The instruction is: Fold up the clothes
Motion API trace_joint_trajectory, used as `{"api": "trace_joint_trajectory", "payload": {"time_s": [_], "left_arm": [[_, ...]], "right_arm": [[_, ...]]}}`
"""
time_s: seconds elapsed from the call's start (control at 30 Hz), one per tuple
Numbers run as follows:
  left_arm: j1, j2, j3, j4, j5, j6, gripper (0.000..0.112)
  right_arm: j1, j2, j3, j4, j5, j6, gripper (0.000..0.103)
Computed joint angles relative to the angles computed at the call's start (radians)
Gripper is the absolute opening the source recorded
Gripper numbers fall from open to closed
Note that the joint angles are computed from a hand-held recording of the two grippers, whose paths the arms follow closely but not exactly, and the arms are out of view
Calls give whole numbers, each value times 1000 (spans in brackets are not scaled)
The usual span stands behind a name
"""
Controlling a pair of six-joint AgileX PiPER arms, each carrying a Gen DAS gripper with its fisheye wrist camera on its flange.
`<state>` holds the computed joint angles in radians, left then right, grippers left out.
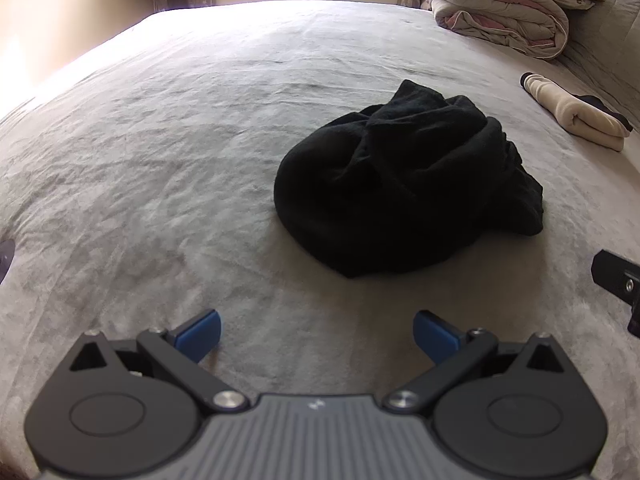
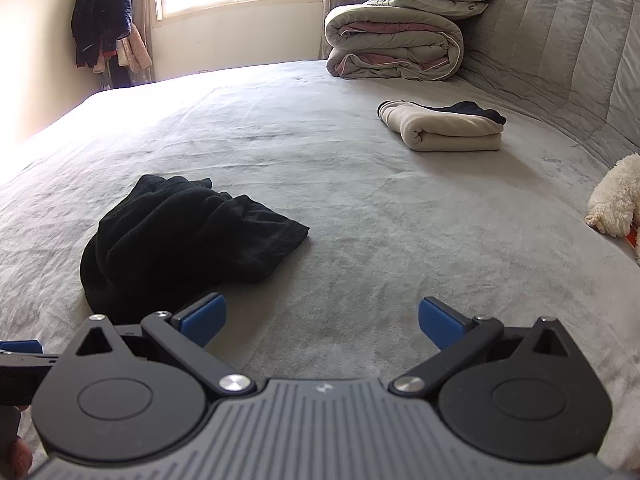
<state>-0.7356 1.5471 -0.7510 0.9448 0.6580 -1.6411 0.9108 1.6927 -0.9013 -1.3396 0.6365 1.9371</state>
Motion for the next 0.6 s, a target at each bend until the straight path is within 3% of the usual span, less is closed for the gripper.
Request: {"api": "trace_joint_trajectory", "payload": {"time_s": [0.37,0.6], "left_arm": [[11,-63,16,-45,4,41,103],[-9,-122,38,-29,32,20,103]], "right_arm": [[9,-23,16,-13,-1,-5,103],[33,-81,61,-97,-4,67,103]]}}
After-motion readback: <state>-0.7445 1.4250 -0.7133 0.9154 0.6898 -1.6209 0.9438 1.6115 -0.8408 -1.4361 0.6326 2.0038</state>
